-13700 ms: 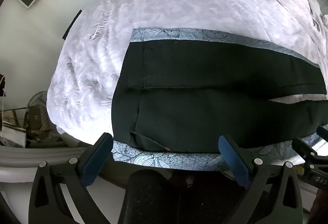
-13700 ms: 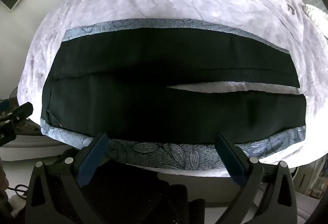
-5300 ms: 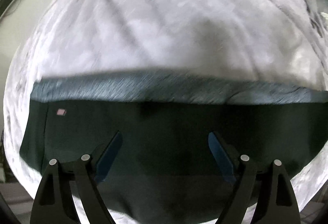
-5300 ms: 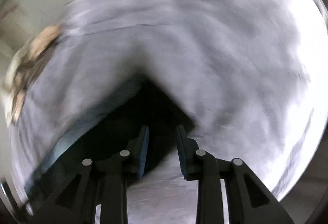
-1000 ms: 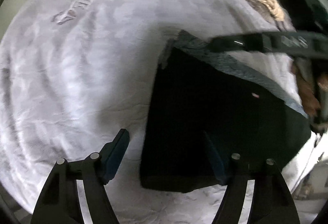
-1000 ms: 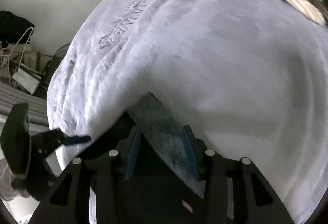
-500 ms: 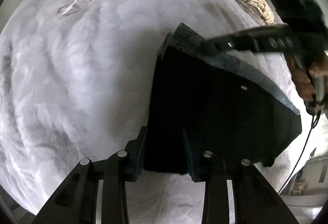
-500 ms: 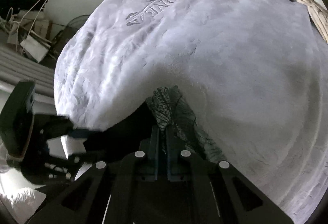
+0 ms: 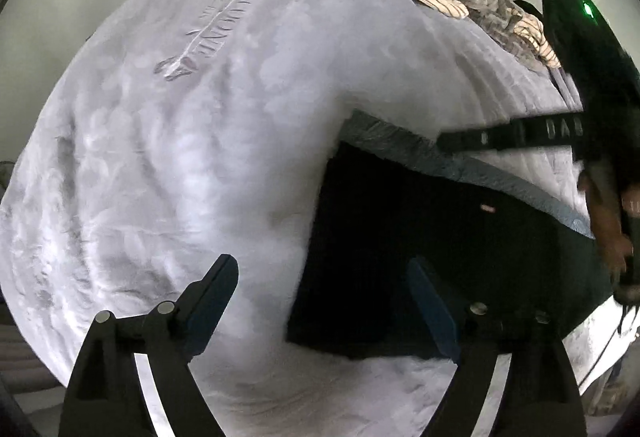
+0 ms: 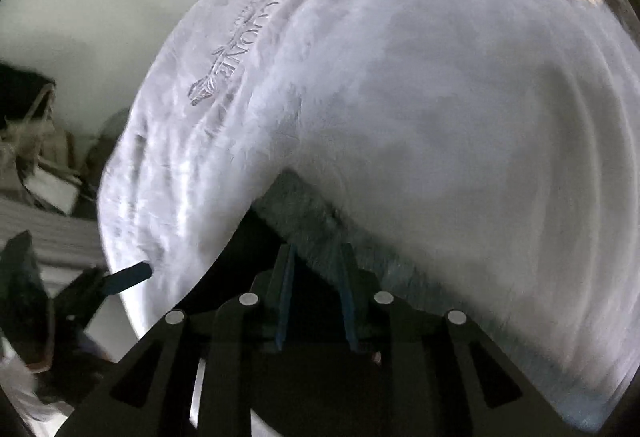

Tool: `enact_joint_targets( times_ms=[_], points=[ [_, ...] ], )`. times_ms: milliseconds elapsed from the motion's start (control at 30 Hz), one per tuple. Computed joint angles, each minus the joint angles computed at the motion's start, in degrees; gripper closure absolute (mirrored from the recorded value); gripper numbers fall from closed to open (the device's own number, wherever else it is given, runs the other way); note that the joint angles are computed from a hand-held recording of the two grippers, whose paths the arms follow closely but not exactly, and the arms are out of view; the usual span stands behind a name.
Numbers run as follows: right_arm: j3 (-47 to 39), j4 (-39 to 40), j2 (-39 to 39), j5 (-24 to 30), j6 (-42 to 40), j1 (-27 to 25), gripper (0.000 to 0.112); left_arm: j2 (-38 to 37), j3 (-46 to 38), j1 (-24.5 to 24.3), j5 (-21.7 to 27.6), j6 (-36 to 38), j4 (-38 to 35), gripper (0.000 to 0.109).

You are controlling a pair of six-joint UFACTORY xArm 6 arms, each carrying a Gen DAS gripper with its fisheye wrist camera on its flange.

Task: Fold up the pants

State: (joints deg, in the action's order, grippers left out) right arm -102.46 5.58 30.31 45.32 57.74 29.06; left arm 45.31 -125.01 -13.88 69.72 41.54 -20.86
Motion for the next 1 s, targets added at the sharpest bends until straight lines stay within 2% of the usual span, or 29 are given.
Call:
enact_joint_targets(
  times_ms=[67, 100, 167, 233, 300, 333, 367, 533, 667, 900, 1000],
  points=[
    [1.0, 0.2, 0.2, 2.5, 2.1, 0.4, 0.088, 1.0, 0.1, -1.7, -0.7, -2.2, 4.1, 0.021],
    [-0.2, -0.2, 1.7, 4.6, 3.4, 0.6, 0.088, 1.2, 1.9, -3.1, -2.8, -4.0, 8.8, 0.021],
    [2.2, -2.1, 1.9, 1.8, 8.2, 0.5, 0.083, 2.0, 2.8, -4.7, -4.3, -7.2, 13.6, 0.021],
    [5.7, -4.8, -0.4, -0.5, 16.0, 0.3, 0.082, 2.5, 1.3, -4.3, -2.9, -8.8, 12.8, 0.021],
    [7.5, -7.0, -2.8, 0.3, 20.8, 0.5, 0.070, 2.1, 0.8, -4.1, -2.0, -8.5, 13.2, 0.021],
    [8.3, -7.6, -4.3, 1.1, 21.2, 0.8, 0.055, 1.4, 1.4, -4.1, -2.1, -8.2, 14.0, 0.021],
    [9.1, -8.1, -5.7, 1.9, 21.4, 1.2, 0.045, 0.8, 2.0, -4.0, -2.1, -7.9, 14.4, 0.021],
    [16.2, -9.7, -14.5, 4.7, 25.9, 4.9, 0.041, -4.0, 6.4, -3.9, -2.3, -6.4, 15.8, 0.021],
    [19.2, -9.7, -19.1, 11.0, 30.8, 9.0, 0.038, -9.1, 12.0, -4.1, -2.8, -5.5, 16.9, 0.021],
    [23.6, -11.7, -25.2, 14.6, 48.1, 16.3, 0.037, -19.1, 24.6, -5.8, -3.8, -2.4, 17.5, 0.021],
    [23.1, -13.2, -26.1, 16.4, 54.1, 18.9, 0.033, -22.5, 28.1, -6.2, -3.4, -0.6, 17.0, 0.021]
  ],
)
